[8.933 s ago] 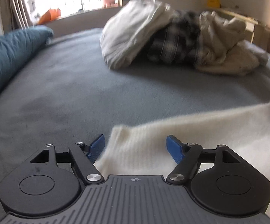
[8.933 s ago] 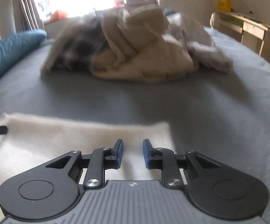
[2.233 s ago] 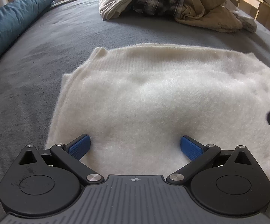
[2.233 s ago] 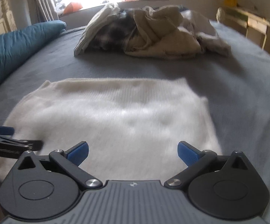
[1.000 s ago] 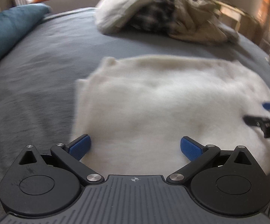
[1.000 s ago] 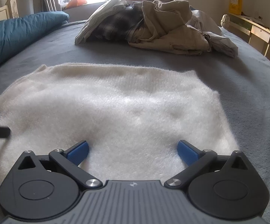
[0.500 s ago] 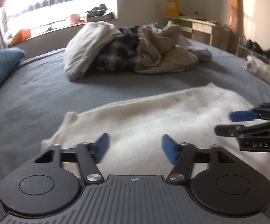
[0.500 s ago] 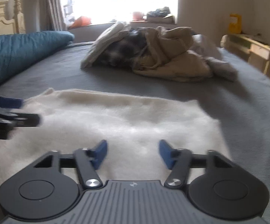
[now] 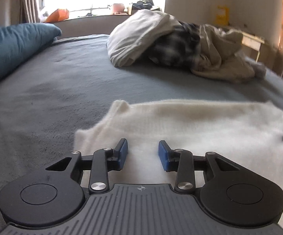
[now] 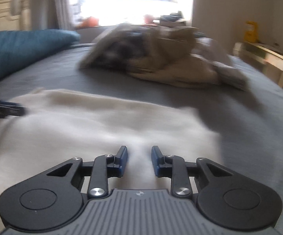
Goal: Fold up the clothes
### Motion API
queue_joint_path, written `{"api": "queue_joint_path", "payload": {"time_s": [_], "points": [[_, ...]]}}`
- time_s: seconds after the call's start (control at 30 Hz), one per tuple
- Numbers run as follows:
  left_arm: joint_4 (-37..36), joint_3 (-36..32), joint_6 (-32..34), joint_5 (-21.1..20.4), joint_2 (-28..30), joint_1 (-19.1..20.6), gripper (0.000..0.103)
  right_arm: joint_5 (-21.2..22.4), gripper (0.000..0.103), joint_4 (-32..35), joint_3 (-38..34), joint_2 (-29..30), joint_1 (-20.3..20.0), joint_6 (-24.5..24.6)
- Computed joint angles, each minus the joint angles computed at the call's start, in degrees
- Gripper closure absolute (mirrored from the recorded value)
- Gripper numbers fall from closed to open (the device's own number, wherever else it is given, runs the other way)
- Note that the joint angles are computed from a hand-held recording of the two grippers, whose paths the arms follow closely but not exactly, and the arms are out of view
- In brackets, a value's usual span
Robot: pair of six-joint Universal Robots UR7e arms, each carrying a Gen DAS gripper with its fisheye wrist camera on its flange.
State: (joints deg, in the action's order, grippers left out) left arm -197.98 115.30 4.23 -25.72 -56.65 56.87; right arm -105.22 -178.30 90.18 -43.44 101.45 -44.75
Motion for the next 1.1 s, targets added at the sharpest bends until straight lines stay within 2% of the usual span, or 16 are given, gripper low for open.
{"api": "queue_joint_path", "payload": {"time_s": [0.07,0.13,0.23,0.33,0.4,0.47,0.5,0.53,0.63,0.67,0.83,0.93,0.97,1.07,1.1], "points": [[-2.27,-0.32,2.41,1.0,1.17,-0.19,0.067,-1.09,0.103,-0.42,-1.12,-0.28,-0.99,1.64],[-4.52,-0.56,4.66,1.55,2.16,-0.27,0.066,-2.13,0.103,0.19,-2.48,-0.38,-1.33,4.81],[-7.75,-0.82,7.7,1.8,3.39,-0.25,0.066,-2.32,0.103,-0.2,-3.59,0.61,-0.16,3.98],[-10.29,-1.13,9.3,1.08,4.14,0.23,0.065,2.13,0.103,3.66,-5.19,1.85,0.93,3.15],[-12.18,-1.43,11.01,1.16,4.93,0.24,0.065,2.3,0.103,7.2,-6.96,3.38,1.5,0.9],[-13.65,-1.48,12.02,0.95,5.36,0.29,0.065,-1.11,0.103,6.53,-8.75,5.41,1.74,-4.07],[-14.21,-1.38,12.22,0.72,5.41,0.33,0.065,-2.65,0.103,5.7,-10.18,6.21,1.15,-4.42],[-14.67,-1.28,12.35,0.49,5.43,0.38,0.065,-4.21,0.103,5.33,-11.89,7.0,0.57,-3.69],[-14.7,-1.09,11.75,-0.38,5.17,0.66,0.064,-3.83,0.103,9.58,-16.72,7.07,-0.94,5.48],[-14.91,-1.15,11.91,-0.38,5.29,0.68,0.064,-3.36,0.103,10.31,-16.77,7.17,-0.5,5.94],[-16.29,-1.61,13.3,0.05,6.13,0.63,0.063,-0.4,0.103,12.14,-15.5,8.27,1.76,1.04],[-16.11,-1.39,12.67,-0.44,5.82,0.7,0.063,-2.6,0.103,10.97,-16.46,10.37,1.95,-3.97],[-16.02,-1.17,12.25,-0.81,5.57,0.78,0.063,-3.16,0.103,10.71,-17.44,10.5,1.31,-2.77],[-16.0,-0.68,11.43,-1.66,5.1,0.96,0.063,-3.45,0.103,12.45,-20.5,9.59,-0.62,7.55],[-16.11,-0.64,11.43,-1.78,5.1,1.0,0.063,-4.95,0.103,11.21,-20.98,9.66,-0.41,8.83]]}}
